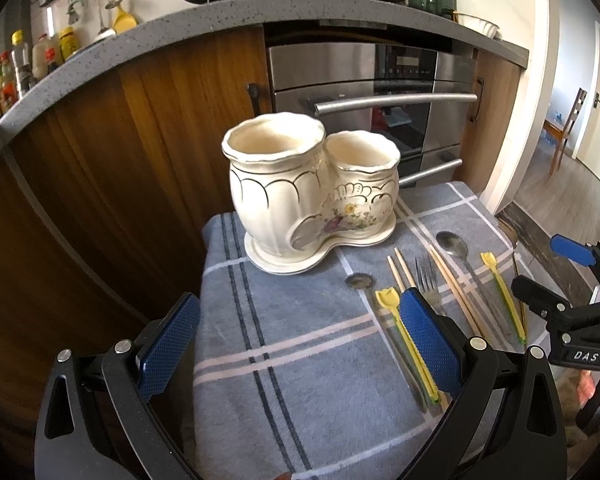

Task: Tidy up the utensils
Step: 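Close the right tool on the long gold fork while the left tool reaches the small silver spoon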

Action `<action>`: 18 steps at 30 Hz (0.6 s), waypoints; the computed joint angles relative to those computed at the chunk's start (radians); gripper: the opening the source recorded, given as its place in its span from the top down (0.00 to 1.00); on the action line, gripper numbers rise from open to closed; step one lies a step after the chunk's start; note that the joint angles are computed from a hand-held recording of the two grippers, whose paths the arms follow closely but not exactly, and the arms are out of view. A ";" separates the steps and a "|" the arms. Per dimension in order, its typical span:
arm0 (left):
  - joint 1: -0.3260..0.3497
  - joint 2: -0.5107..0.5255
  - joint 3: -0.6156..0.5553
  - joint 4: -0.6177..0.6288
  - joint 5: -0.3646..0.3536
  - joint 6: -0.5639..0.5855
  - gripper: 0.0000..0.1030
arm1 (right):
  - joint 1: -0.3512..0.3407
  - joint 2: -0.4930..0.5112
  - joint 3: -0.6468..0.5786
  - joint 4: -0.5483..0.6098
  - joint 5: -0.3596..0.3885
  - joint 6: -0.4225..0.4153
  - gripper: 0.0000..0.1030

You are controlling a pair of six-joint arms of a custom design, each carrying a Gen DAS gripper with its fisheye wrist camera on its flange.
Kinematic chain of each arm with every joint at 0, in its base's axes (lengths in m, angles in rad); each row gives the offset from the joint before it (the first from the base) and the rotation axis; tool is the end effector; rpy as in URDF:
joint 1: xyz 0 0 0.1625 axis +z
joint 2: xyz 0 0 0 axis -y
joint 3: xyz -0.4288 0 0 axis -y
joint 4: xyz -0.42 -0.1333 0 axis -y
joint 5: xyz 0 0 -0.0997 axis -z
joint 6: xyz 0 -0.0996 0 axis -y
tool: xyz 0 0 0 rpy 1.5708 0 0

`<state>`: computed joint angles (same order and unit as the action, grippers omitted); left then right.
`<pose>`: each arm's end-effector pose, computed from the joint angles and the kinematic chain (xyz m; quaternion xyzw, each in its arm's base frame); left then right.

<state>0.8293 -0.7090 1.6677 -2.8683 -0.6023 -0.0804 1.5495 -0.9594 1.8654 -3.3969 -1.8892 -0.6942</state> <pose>-0.3002 -0.6466 0.0779 0.2089 0.8506 -0.3201 0.3611 0.0884 -0.6429 0.2051 0.2256 -0.8583 0.3609 0.2866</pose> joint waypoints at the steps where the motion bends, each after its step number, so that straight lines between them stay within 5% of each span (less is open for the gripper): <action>1: 0.006 0.007 -0.007 -0.003 -0.003 0.000 0.04 | -0.005 0.008 -0.009 -0.007 -0.016 -0.012 0.05; 15: 0.070 0.088 -0.041 -0.073 -0.103 0.107 0.04 | -0.077 0.016 -0.080 0.072 -0.086 0.010 0.06; 18: 0.075 0.097 -0.046 -0.068 -0.112 0.115 0.04 | -0.080 0.022 -0.095 0.075 -0.106 0.003 0.15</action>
